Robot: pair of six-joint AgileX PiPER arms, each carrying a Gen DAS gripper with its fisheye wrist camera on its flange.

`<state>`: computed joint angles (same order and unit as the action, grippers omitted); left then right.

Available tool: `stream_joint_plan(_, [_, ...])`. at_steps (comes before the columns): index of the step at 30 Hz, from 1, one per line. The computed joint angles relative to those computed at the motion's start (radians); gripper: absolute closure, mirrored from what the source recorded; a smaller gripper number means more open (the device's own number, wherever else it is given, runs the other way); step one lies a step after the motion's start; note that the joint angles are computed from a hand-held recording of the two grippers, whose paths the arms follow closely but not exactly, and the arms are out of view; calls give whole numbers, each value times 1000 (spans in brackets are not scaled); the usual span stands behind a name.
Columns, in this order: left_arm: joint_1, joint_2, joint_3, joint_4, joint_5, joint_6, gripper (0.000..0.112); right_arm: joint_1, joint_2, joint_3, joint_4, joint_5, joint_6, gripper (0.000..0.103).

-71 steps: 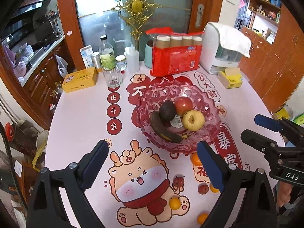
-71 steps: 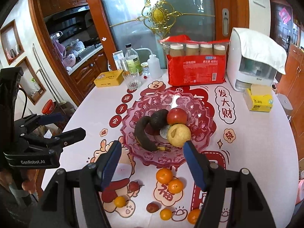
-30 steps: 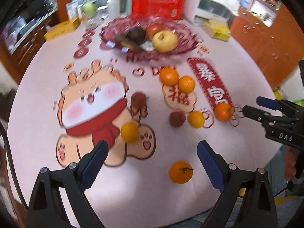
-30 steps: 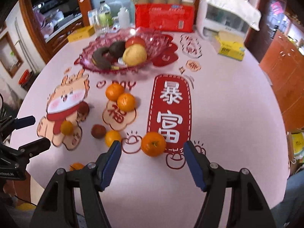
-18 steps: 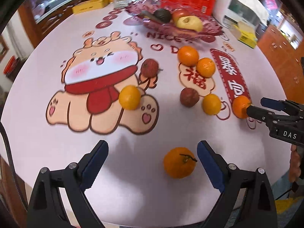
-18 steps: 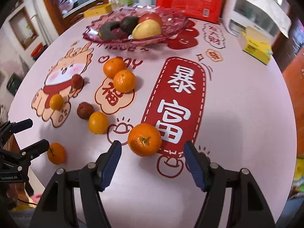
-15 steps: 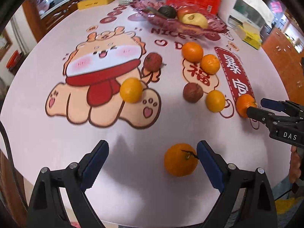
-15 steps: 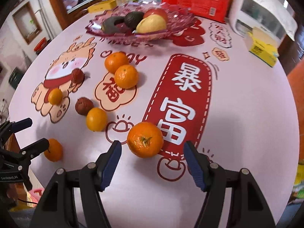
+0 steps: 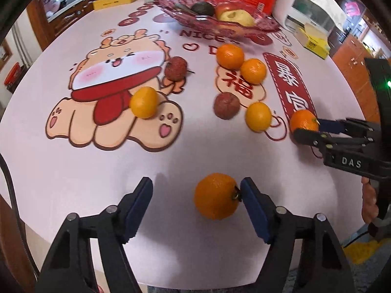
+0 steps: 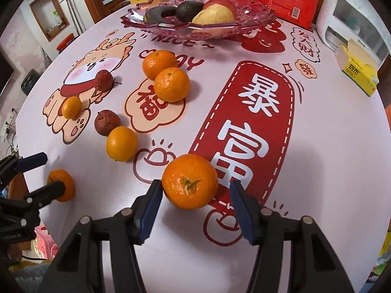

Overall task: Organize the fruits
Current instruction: 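Grasp a small orange with the left tool while the right tool grasps another orange, then lift both held oranges and carry them over the pink glass bowl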

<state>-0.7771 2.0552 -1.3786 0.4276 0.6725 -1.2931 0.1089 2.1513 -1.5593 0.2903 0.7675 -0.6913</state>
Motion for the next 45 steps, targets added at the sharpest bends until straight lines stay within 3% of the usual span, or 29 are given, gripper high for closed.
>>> stream_joint_plan(3, [0, 5, -3, -23, -20, 29, 47, 3, -6, 12, 6, -5, -14, 57])
stream_joint_plan(13, [17, 10, 8, -152, -108, 175, 76, 4, -30, 48, -6, -22, -11, 58])
stream_joint_plan(23, [16, -24, 19, -114, -84, 164, 77, 3, -75, 108, 16, -13, -20, 59])
stream_joint_plan(33, [53, -122, -42, 0, 62, 213, 77, 21, -197, 170, 64, -53, -27, 60])
stream_joint_plan(38, [104, -185, -153, 54, 179, 363, 77, 43, -257, 134, 67, -48, 29, 60])
stream_joint_plan(45, [192, -201, -460, 87, 333, 676, 77, 94, -318, -21, 5, -8, 187, 60])
